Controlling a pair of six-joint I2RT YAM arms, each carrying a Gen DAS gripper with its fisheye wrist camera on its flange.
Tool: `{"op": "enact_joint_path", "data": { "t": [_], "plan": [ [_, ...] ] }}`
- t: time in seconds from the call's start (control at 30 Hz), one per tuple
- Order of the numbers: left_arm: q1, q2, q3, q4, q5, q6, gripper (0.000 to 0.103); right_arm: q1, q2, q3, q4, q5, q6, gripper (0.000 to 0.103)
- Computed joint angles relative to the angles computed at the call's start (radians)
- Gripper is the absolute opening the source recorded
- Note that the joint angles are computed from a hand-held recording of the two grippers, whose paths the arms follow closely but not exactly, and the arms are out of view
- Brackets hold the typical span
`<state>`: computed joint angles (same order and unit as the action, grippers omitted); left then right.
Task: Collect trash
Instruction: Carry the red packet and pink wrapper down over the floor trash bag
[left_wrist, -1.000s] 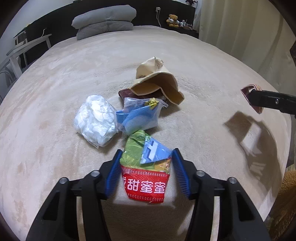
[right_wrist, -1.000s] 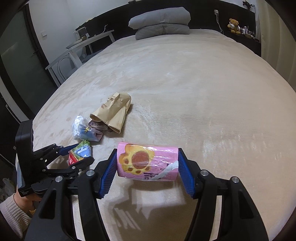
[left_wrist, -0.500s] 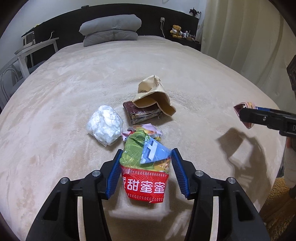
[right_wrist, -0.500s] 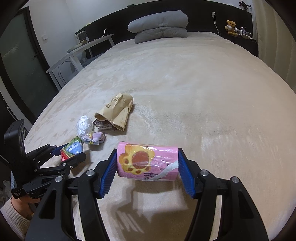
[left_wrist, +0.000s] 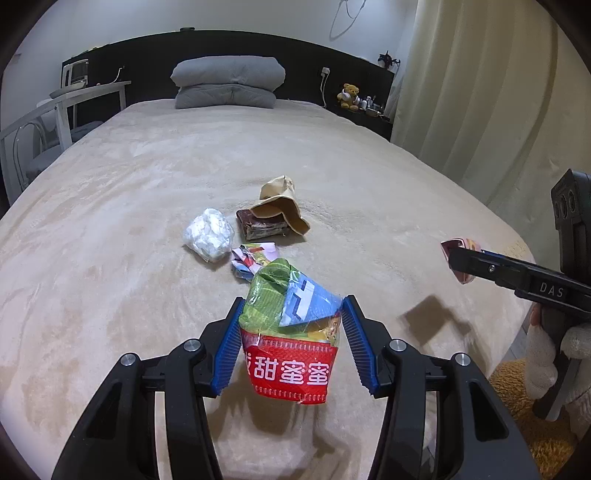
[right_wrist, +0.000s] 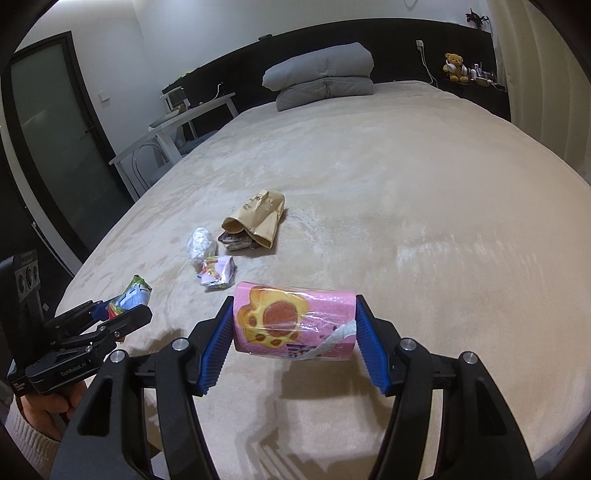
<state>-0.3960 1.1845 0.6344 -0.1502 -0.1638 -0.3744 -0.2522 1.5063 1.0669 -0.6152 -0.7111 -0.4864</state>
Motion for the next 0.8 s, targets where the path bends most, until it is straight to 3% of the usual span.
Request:
{"op": "enact_joint_path", "data": {
  "t": [0.17, 0.4, 0.57, 0.8],
  "plan": [
    [-0.103, -0.115, -0.067, -0.039, -0.067, -0.083, 0.051, -0.075, -0.108, -0.098, -0.074, -0.059, -0.084, 0.062],
    [-0.303, -0.261, -0.145, -0.135, -0.213, -0.25, 0.051, -0.219, -0.231, -0.195, -0.256, -0.141, -0.292, 0.062],
    [-0.499, -0.332, -0.172, -0.235, -0.355, -0.404, 0.051, -0.359, -0.286, -0.24, -0.453, -0.178, -0.535, 0.062],
    [-0.804, -0.307, -0.152, -0.403, -0.546, -0.688, 0.051, -0.582, -0.286, -0.263, -0.721, -0.176, -0.915, 0.062]
  ]
}}
